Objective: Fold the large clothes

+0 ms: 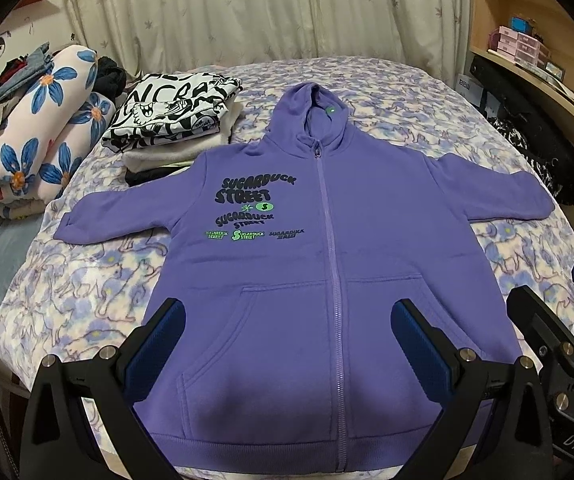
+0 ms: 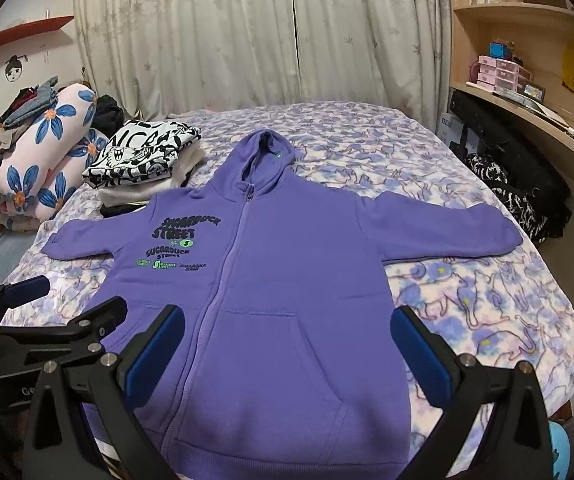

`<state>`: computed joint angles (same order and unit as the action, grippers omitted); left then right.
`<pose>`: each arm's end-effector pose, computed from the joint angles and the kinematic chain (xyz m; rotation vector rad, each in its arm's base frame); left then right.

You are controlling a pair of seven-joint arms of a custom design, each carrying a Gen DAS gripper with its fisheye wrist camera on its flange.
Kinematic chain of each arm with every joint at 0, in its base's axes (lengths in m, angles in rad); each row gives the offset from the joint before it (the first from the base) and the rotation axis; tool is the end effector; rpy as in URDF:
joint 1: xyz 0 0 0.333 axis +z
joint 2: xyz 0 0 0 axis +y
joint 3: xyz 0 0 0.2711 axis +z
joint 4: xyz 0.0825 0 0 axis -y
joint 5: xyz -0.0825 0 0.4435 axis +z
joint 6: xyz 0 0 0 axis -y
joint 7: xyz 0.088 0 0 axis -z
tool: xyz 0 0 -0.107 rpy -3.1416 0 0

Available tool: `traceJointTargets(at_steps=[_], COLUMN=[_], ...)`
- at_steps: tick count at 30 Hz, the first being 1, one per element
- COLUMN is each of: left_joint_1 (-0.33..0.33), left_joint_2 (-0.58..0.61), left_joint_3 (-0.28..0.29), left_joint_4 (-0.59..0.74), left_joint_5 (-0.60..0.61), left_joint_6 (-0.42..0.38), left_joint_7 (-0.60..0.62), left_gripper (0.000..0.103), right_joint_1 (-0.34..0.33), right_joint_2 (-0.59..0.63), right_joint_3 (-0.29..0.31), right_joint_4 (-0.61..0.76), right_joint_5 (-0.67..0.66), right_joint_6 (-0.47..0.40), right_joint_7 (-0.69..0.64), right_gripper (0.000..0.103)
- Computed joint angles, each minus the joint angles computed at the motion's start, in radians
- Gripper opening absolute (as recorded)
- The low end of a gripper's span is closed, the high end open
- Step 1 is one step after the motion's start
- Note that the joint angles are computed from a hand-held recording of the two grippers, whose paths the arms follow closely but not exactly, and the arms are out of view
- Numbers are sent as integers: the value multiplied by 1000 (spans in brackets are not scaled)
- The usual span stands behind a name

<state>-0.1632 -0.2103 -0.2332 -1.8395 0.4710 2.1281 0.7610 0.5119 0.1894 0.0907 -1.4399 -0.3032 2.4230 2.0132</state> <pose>0.5588 -0.2240 0.6221 -1.9909 1.5394 -0.4995 0.5953 0.4005 0.6285 -1.9175 1.4189 -0.5822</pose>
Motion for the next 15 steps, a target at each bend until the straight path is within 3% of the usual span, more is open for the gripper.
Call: traceJointTargets(at_steps=[5, 15], left_joint_1=[2, 4], left_joint_2=[-30, -19], left_joint_3=[6, 3], left_joint_4=[-47, -46], left_joint_5=[-6, -19], left_joint_6=[74, 102], left_joint_7=[-8, -2], left_gripper=[102, 102], right_joint_1=[-8, -16], right_joint_2=[-10, -7], right_joint_3=[2, 5], right_joint_4=[-20, -15], right_joint_5=[21, 53], right_joint_6=[25, 26], right_joint_7=[-8, -26], right_gripper=[103, 103])
